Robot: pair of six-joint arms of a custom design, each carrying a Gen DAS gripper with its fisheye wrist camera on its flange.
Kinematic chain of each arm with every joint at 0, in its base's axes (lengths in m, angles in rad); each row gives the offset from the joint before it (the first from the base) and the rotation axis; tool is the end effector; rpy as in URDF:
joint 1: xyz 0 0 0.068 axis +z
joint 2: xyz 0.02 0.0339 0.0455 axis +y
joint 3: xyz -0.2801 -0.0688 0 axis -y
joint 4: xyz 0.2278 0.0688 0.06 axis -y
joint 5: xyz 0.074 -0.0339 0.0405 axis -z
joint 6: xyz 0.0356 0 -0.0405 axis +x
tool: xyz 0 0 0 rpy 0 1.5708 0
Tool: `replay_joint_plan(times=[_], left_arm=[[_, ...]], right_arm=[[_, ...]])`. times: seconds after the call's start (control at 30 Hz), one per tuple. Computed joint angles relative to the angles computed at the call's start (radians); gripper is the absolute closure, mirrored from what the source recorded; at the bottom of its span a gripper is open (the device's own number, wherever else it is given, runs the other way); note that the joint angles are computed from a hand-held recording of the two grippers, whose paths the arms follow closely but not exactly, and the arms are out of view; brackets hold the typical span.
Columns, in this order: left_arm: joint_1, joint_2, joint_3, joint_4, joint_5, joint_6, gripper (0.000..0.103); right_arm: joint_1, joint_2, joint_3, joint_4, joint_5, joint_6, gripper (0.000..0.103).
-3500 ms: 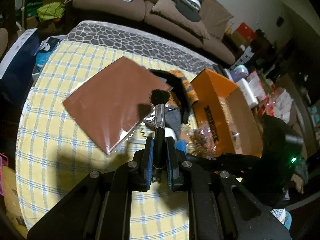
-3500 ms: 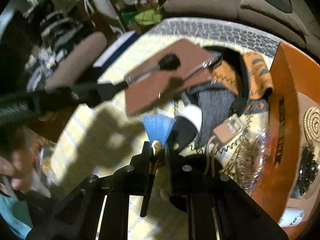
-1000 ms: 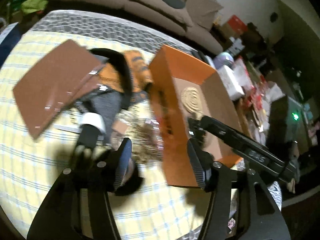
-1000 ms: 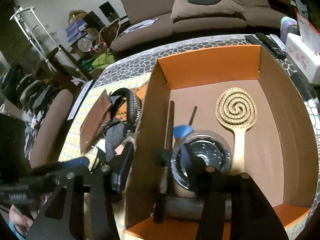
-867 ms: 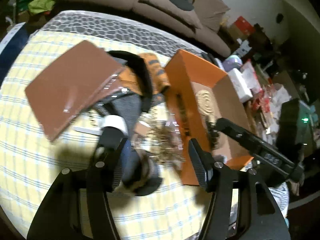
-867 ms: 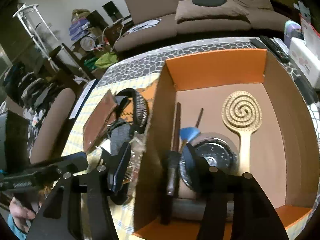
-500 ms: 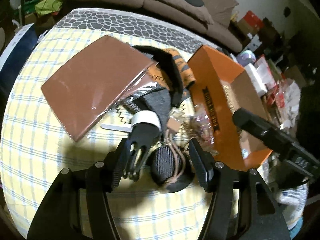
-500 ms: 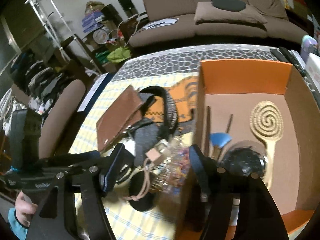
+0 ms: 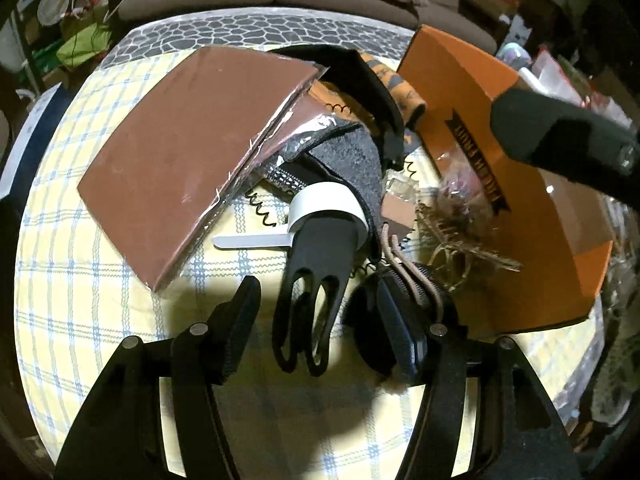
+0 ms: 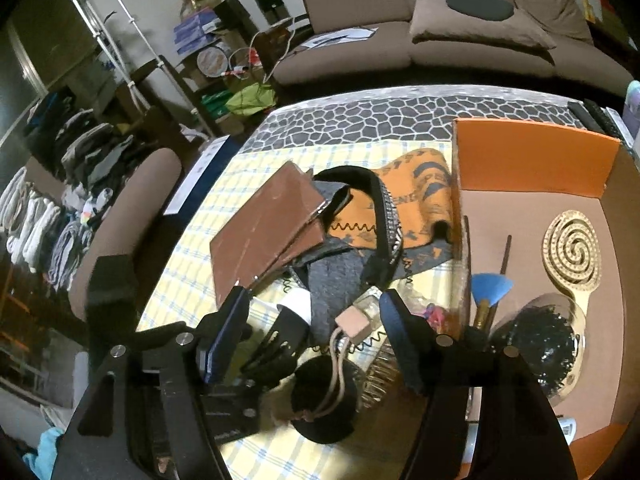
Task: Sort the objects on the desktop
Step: 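Grasp the black claw hair clip on the table with the left tool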
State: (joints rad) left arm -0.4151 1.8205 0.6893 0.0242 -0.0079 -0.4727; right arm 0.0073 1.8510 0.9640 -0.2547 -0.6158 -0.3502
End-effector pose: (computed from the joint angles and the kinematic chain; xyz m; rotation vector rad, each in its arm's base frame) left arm 0.2650 -0.1165 0.1063 -0.0805 2.7060 -0.2649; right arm 0.3306 0.0230 0.1503 -0.6235 2.4630 0.7000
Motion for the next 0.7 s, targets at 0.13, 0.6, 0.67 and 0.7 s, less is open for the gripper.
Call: replay_joint_plan(times=[0.13,0.6,0.67,0.7], left_arm=[[0.001,0.027,0.0,0.022,-0.011,0.006,0.046],[0.029,0.003,-0.02,0.03,0.036,0.002,0.069],[0.042,-0.027,-0.031,0.026,0.054,-0.003,0.069],[0.054,-0.053,-0.041,0.021,0.064,-0.006,0.069]], right_arm=[[0.008,0.013,0.006,0.004,0.004,0.008,0.032],[0.04,0.039,0.01,0.02,0.026,0.033,0.032],[0.044,0.038,0.007,0.022,0.024,0.036,0.032],[0.047,0.035,0.004,0.025,0.025,0.039,0.032]])
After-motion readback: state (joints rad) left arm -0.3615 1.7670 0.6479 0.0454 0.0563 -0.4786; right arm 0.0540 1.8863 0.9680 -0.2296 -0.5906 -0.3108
